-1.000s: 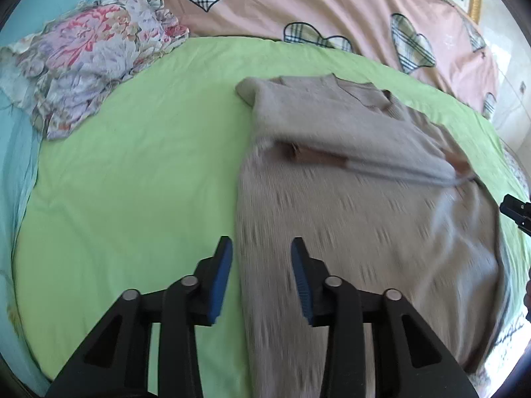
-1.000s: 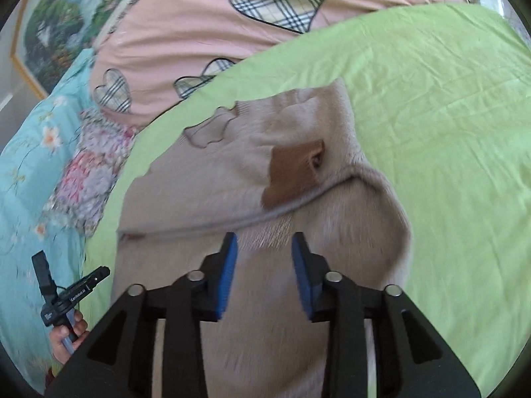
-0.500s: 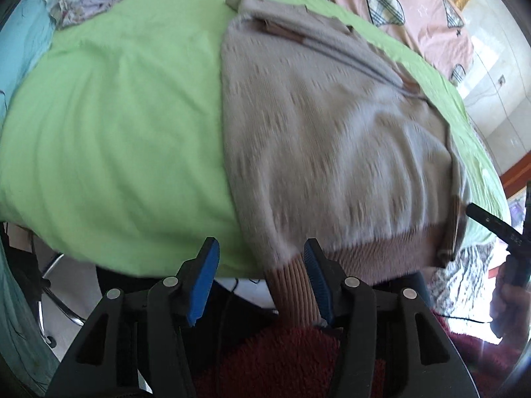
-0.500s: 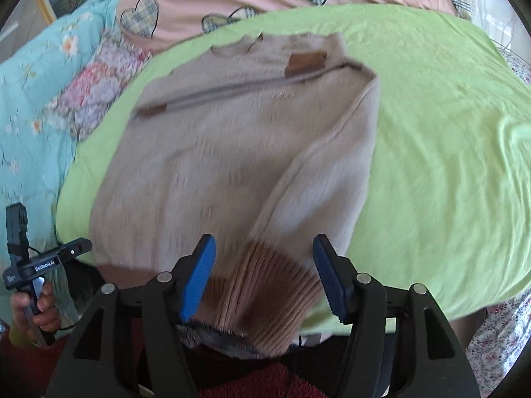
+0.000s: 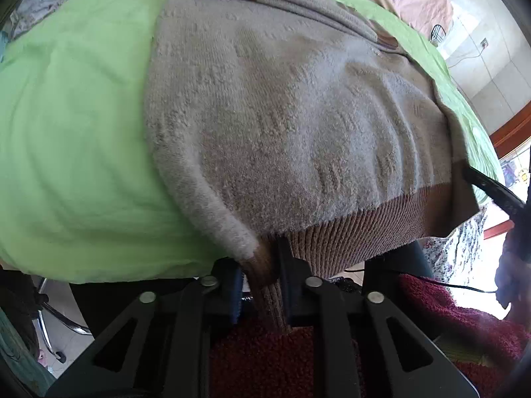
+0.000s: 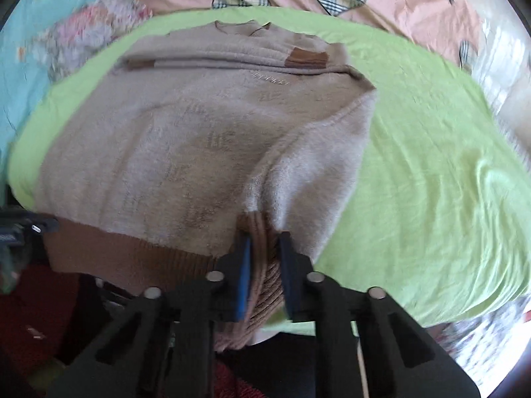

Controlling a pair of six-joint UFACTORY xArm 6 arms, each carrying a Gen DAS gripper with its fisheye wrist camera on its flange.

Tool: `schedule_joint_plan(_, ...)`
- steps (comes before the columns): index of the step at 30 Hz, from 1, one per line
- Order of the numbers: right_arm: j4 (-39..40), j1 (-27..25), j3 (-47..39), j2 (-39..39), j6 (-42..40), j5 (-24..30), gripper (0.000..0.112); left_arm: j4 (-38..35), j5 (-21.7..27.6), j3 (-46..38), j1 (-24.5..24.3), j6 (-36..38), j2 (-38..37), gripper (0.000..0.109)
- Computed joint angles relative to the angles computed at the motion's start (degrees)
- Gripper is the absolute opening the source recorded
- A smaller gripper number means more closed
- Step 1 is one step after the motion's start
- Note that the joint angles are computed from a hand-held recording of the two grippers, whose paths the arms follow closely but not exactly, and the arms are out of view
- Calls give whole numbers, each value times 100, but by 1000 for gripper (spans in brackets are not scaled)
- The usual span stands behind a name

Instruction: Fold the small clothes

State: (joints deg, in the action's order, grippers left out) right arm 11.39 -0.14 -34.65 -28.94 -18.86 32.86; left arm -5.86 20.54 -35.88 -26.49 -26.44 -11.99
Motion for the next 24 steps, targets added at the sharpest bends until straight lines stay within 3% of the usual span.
schedule_joint_plan(2, 656, -408, -150, -56, -428, 318, 12, 145, -113, 154, 20, -76, -213, 10)
schedule_joint_plan(5, 1546, -1418, -486, -4, -1014, 1111, 7, 173, -367, 337, 35, -41, -433, 10)
schedule_joint_plan(10, 2466, -2386, -658, 352, -1708, 1973, 7, -904, -433, 414, 42, 814, -425, 12)
schedule_joint_plan(11, 2656, -2466, -674, 402, -1791, 2137, 8, -1063, -418, 401, 48, 945, -403, 15)
schedule_joint_plan(13, 3039, -2612, -706, 511, -1883, 2401, 13, -1594, -421, 377, 53, 1384, -349, 31)
schedule_joint_plan(16, 3373, -2725, -627, 492, -2029, 2335, 51, -1988, -400, 400, 95, 1665, -296, 40)
schedule_joint_plan(17, 3507, -2756, -580, 462, -2169, 2287, 55, -2176, -366, 354, 99, 1794, -208, 41)
schedule_joint_plan(21, 3668, -2728, -620, 707, -2410, 2238, 55, -3093, -298, 82, 47, 2641, 203, 38)
schedule_joint_plan(24, 3355, -2406, -619, 828, -2497, 2157, 55, -2736, -324, -34, -15, 2567, 334, 25)
